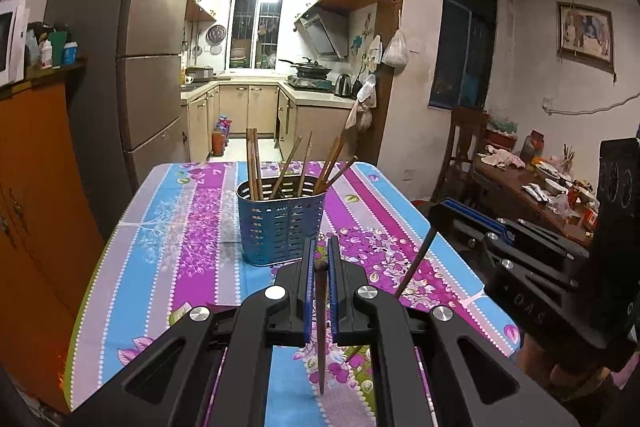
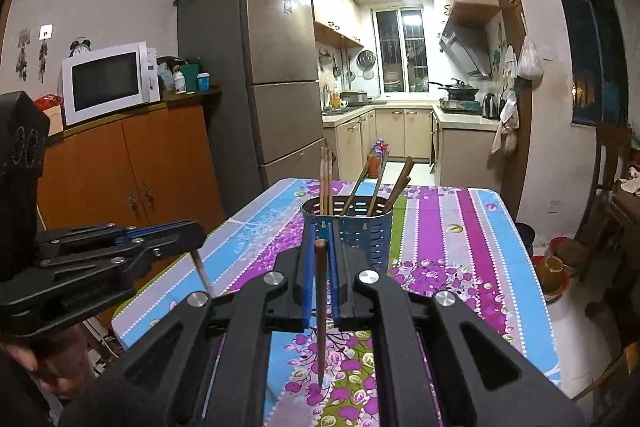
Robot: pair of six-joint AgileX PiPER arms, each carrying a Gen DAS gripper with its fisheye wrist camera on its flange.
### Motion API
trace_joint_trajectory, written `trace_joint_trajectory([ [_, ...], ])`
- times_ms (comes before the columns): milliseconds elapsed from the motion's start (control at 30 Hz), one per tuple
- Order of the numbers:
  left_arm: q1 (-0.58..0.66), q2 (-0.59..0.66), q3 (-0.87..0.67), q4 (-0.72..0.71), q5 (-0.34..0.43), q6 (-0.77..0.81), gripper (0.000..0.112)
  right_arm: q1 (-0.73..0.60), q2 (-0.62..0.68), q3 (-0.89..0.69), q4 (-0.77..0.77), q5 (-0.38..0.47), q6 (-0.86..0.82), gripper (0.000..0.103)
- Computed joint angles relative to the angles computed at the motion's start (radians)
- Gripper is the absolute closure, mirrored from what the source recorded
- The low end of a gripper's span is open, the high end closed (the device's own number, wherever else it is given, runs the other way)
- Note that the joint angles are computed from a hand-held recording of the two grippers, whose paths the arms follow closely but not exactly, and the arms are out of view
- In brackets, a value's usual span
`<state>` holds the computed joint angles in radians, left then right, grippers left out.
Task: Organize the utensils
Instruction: 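Lift both held chopsticks and carry them over the blue holder, then lower both chopsticks down into the holder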
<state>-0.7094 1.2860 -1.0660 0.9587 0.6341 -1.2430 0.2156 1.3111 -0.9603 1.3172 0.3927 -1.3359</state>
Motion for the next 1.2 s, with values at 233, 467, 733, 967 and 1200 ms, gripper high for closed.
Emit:
trace_joint_trajectory([
  [233,0.0,0.03,-0.023,0.005,0.008,-0.001,0.105,0.001,0.006,-0.028,-0.098,0.025,0.114,0.098],
  [467,0.017,0.052,-0.078,0.009,0.027,0.042,0.105,-0.003,0.039,-0.087,-0.193,0.057,0.223,0.098],
  [733,0.171,0.133,-0.275,-0.236,-0.024,0.328,0.105,-0.032,0.17,-0.332,-0.335,0.161,0.431,0.098],
  [967,0.269,0.321,-0.67,-0.407,0.074,0.583,0.105,-0.016,0.384,-0.746,-0.605,0.247,0.752,0.098],
  [1200,0.354,0.632,-1.338,-0.566,0.351,0.821,0.105,0.002,0.676,-1.346,-0.841,0.471,1.046,0.098],
])
